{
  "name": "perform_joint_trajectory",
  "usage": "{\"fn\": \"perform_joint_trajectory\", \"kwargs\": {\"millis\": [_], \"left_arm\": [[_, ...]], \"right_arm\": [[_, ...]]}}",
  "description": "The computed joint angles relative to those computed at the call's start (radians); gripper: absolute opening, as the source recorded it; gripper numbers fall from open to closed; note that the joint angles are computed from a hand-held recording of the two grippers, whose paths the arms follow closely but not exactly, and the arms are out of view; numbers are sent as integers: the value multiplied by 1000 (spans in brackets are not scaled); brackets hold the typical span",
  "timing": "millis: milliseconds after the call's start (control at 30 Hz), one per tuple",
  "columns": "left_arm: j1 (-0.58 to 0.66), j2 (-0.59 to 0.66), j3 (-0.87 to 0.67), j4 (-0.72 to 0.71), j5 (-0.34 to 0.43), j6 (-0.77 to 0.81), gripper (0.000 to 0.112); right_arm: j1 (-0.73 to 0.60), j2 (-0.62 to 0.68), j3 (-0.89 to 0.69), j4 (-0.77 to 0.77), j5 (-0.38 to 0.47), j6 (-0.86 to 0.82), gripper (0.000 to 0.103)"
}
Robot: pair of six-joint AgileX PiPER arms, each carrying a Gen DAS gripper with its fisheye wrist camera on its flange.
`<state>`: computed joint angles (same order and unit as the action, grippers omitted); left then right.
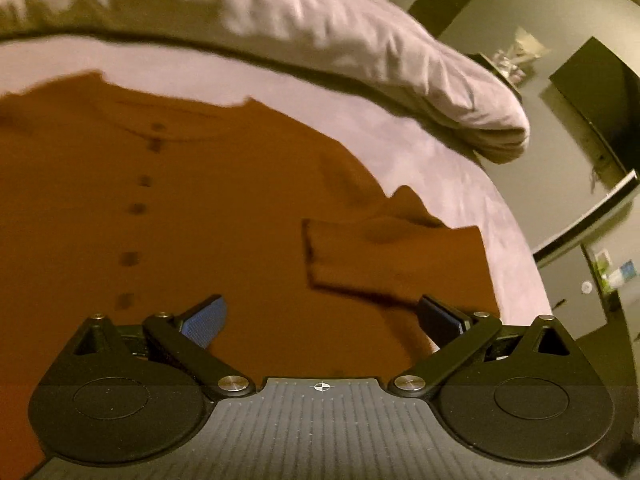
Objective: Fold small clothes
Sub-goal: 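Fold the sleeve across the cardigan body and open the right gripper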
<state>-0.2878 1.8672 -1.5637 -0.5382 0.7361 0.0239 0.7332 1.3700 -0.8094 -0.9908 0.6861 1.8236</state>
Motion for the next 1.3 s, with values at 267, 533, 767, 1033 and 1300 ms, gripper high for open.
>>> {"fn": "perform_joint_trajectory", "kwargs": {"millis": [267, 533, 767, 1033, 1300], "left_arm": [[-58, 258, -308, 79, 117, -135, 76], [-67, 308, -395, 93, 148, -162, 12], [-31, 184, -242, 38, 60, -49, 9], [130, 9, -93, 143, 8, 7, 9], [339, -93, 91, 441, -69, -110, 9]], "right_arm": [[116, -87, 137, -87, 122, 144, 29], [154, 52, 53, -110, 248, 108, 29], [212, 99, -29, -81, 349, 30, 29], [302, 225, -163, -119, 360, -81, 37], [292, 321, -261, -62, 445, -233, 37]]}}
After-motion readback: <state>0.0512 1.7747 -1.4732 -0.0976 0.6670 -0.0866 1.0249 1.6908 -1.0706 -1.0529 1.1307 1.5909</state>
